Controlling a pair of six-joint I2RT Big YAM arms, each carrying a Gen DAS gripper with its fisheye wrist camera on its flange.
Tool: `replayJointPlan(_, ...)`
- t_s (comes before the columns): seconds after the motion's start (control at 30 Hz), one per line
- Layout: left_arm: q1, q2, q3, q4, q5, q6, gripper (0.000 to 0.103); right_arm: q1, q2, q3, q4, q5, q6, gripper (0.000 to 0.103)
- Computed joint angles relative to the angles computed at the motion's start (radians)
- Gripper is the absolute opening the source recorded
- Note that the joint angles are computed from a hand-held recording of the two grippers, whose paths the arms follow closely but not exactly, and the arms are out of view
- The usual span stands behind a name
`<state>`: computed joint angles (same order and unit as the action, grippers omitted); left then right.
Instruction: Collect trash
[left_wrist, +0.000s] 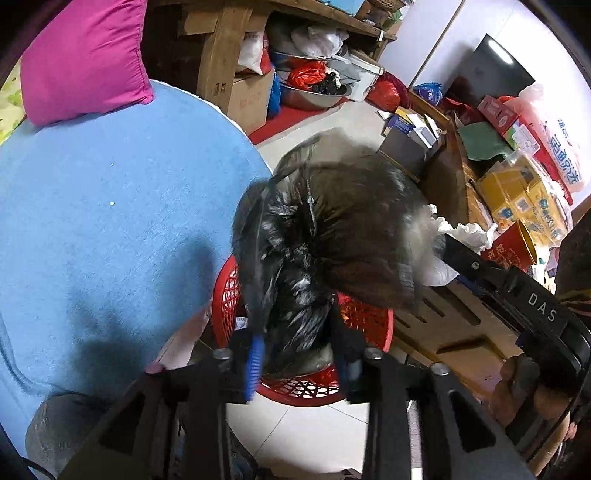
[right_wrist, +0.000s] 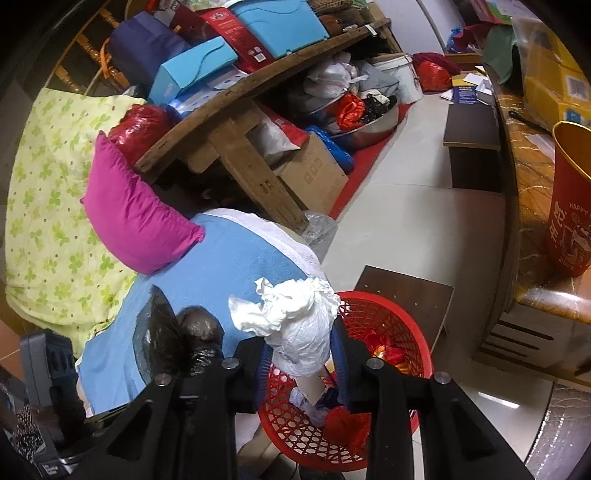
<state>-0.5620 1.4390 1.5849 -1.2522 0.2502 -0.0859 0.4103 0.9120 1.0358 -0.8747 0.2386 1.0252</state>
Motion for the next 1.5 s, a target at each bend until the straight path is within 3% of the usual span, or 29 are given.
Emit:
replayJointPlan(0.03,0.0,-0.003,-0.001,0.005,0.0,-0.004,0.046,-0.004,0.0,-0.001,0.0,-0.006,0.005,0.059)
replayJointPlan(0.1,0.002,-0.008,-0.003,0.017,0.004,-0.008,0.056,0.005,-0.002,0.0,-0.003,0.015,0.019,0.075)
replayJointPlan(0.27,0.013,-0.037,-0.013,0.032,-0.007,-0.006,0.057,0.024,-0.007,0.02,-0.019,0.048,0.009,0.075)
replayJointPlan(0.4,0.027,-0.105,-0.045,0.06,-0.067,0.004,0.058,0.048,-0.015,0.036,-0.045,0.067,0.004,0.075)
replayJointPlan(0.53,0.027,-0.195,-0.11,0.114,-0.142,0.001,0.067,0.093,-0.015,0.062,-0.105,0.095,-0.006,0.075)
replayJointPlan(0.83,0.032,-0.348,-0.185,0.138,-0.23,-0.026,0.068,0.322,0.027,0.198,-0.293,0.315,0.047,0.075)
replayJointPlan(1.03,0.018,-0.377,-0.175,0.121,-0.267,-0.012,0.068,0.408,0.064,0.273,-0.368,0.412,0.05,0.075)
replayJointPlan(1.23,0.006,-0.375,-0.155,0.087,-0.277,-0.027,0.069,0.425,0.062,0.286,-0.4,0.44,0.044,0.075)
replayJointPlan(1.5,-0.038,-0.377,-0.164,0.084,-0.342,-0.03,0.071,0.418,0.04,0.256,-0.416,0.416,0.062,0.075)
